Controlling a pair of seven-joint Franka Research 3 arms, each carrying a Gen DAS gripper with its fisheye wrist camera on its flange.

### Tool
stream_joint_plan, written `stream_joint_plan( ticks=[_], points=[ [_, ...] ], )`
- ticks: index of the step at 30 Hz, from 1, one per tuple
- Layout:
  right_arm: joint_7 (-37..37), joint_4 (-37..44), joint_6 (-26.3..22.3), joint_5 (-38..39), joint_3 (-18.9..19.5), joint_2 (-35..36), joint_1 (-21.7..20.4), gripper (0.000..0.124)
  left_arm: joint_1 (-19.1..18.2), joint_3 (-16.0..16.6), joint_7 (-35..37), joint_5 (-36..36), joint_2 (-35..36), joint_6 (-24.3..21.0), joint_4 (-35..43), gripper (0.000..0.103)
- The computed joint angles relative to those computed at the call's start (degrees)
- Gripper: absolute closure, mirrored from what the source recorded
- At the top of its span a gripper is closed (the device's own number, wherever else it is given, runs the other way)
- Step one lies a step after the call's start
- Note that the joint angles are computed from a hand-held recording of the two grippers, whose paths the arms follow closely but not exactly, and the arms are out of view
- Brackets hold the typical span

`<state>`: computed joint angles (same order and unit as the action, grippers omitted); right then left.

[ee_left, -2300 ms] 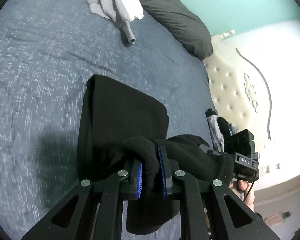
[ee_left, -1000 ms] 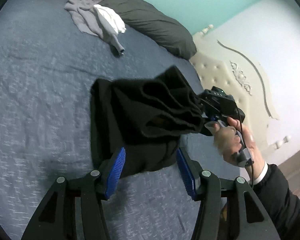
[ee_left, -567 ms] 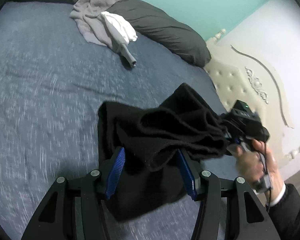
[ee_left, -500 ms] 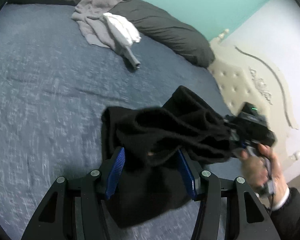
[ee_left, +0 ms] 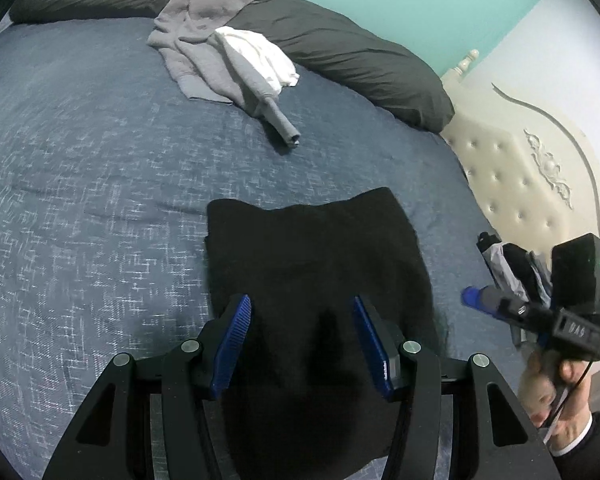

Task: Fold clothes

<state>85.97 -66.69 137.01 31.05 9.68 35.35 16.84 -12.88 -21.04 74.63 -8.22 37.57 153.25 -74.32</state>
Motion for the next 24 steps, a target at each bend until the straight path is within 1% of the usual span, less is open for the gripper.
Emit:
stream_joint_plan(
  ticks=[3, 7, 9, 11, 15, 17, 19, 21, 24],
  points=[
    [-0.01, 1.93, -0.78, -2.58, -0.64, 1.7, 1.74, 0.08, 0.14, -0.51, 0.67, -0.16, -1.06, 0.36, -1.67, 0.046],
    [0.17, 0.62, 0.21, -5.03, -1.29, 1.44, 3.35, 0.08, 1.1, -1.54, 1.49, -1.46, -4.16, 3.48, -7.25, 0.046],
    [0.35, -3.57, 2.95, -4.27, -0.98, -0.6, 3.25, 0.08, 1.73, -2.12, 2.06, -2.04, -6.39, 6.23, -11.23, 0.045],
    [-0.79, -8.23, 6.15, -1.86, 0.17, -2.86, 2.38, 0.08, 2.07, -2.29, 1.92, -2.27, -8.55, 8.62, -15.06, 0.045],
    [1.6, -17.3, 12.14, -1.84, -0.92, -7.52, 3.44, 0.08, 3.74, -3.88, 2.09, -3.72, -12.1, 13.46, -22.42, 0.045],
    [1.07, -21.41, 15.65, 1.1, 0.35, -9.29, 2.47, 0.08, 3.79, -3.78, 1.36, -3.44, -13.24, 15.16, -25.0, 0.045],
    [0.29, -25.12, 19.45, 3.86, 1.26, -10.87, 1.93, 0.08, 4.43, -4.35, 0.88, -3.7, -14.0, 16.87, -27.29, 0.045],
    [-0.07, -28.33, 23.1, 5.83, 1.78, -12.21, 1.82, 0.08, 5.27, -5.26, 0.61, -3.92, -14.26, 18.87, -29.14, 0.045],
    [-2.84, -31.17, 26.97, 9.97, 3.89, -13.26, 0.9, 0.08, 6.9, -7.05, -0.16, -4.08, -14.36, 22.11, -31.67, 0.045]
  ],
)
